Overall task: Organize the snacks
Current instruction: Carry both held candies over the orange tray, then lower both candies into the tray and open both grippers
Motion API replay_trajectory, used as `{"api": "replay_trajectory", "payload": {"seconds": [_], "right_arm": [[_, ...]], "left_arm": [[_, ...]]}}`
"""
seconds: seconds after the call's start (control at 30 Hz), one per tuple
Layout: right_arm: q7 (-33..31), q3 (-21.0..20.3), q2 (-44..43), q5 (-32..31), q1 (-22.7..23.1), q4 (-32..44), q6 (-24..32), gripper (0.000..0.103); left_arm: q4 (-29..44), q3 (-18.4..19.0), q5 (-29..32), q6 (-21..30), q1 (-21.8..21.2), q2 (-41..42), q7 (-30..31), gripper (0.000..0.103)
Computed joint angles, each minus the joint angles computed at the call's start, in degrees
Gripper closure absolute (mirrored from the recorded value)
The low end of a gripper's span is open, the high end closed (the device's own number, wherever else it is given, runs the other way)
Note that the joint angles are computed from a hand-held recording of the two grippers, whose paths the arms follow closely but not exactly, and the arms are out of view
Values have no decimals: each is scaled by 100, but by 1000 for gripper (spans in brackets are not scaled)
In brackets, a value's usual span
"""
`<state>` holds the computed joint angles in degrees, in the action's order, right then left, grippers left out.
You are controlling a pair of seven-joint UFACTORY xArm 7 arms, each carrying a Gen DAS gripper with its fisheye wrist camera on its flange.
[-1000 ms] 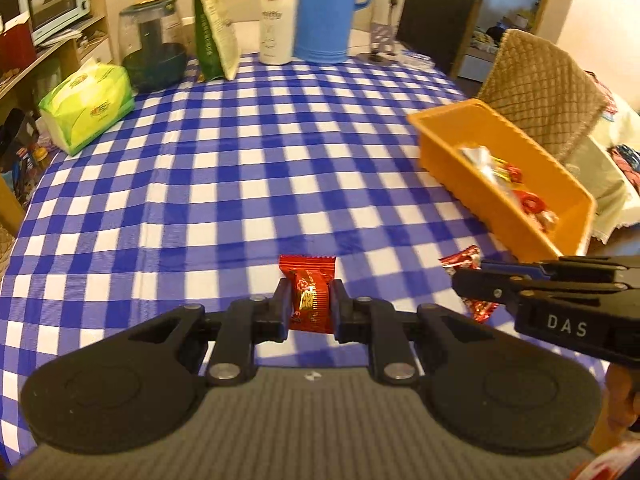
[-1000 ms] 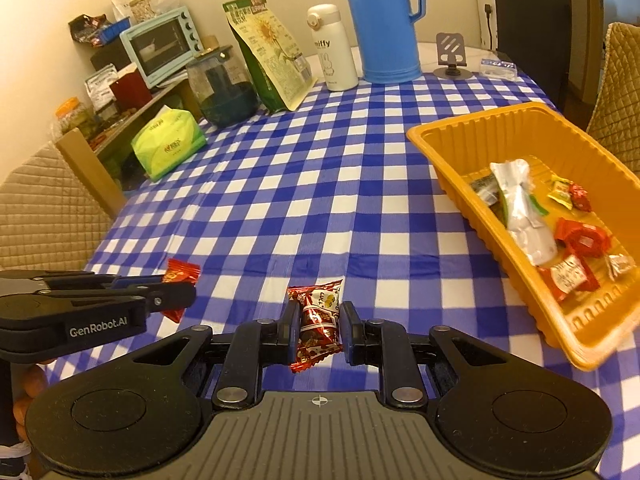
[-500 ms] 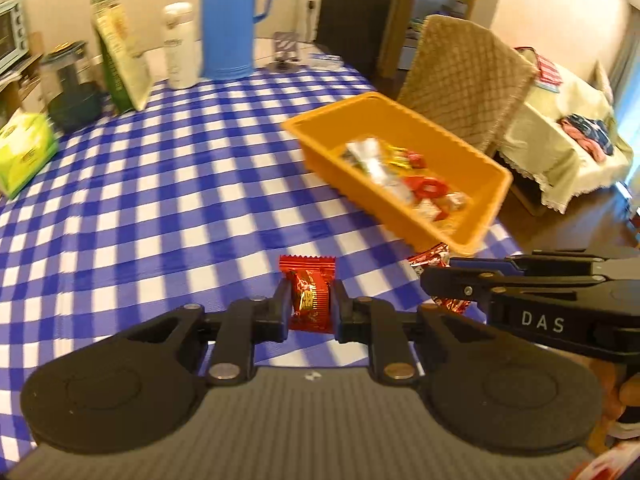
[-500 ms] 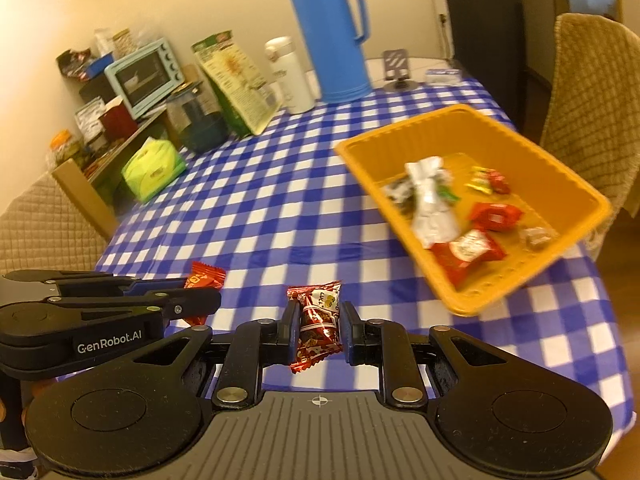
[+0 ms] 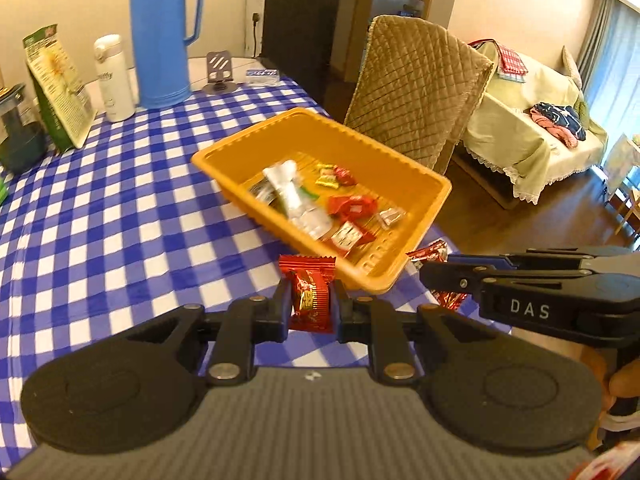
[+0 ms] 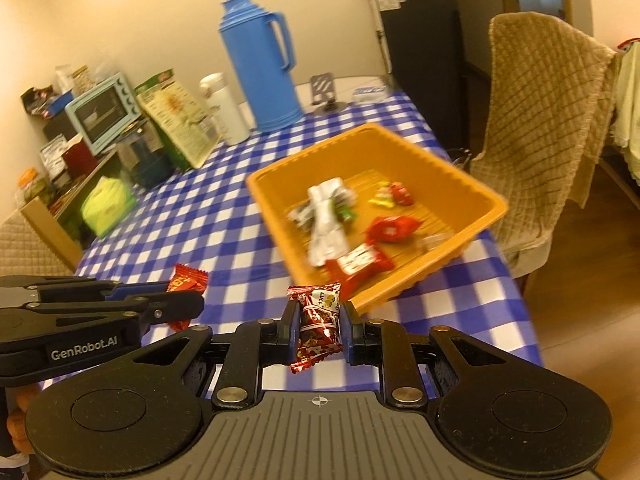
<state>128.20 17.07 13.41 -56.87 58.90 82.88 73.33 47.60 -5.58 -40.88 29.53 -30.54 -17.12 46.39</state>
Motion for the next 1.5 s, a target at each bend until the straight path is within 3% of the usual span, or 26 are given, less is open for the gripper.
{"api": "replay_trajectory", "payload": {"seconds": [0.4, 0.9, 1.5], "right_arm": [[-79, 207, -1030, 61, -839, -1278, -351, 81], [-551, 227, -1539, -81, -2029, -2186, -1518, 82], [-640, 165, -1488, -50, -2387, -2348, -2026, 82]], "left_arm": [[968, -482, 363, -446, -4, 1083, -642, 86], [2734, -1064, 1817, -700, 156, 2877, -1886, 85], [3581, -1155, 2753, -438, 137, 3735, -2572, 85]]}}
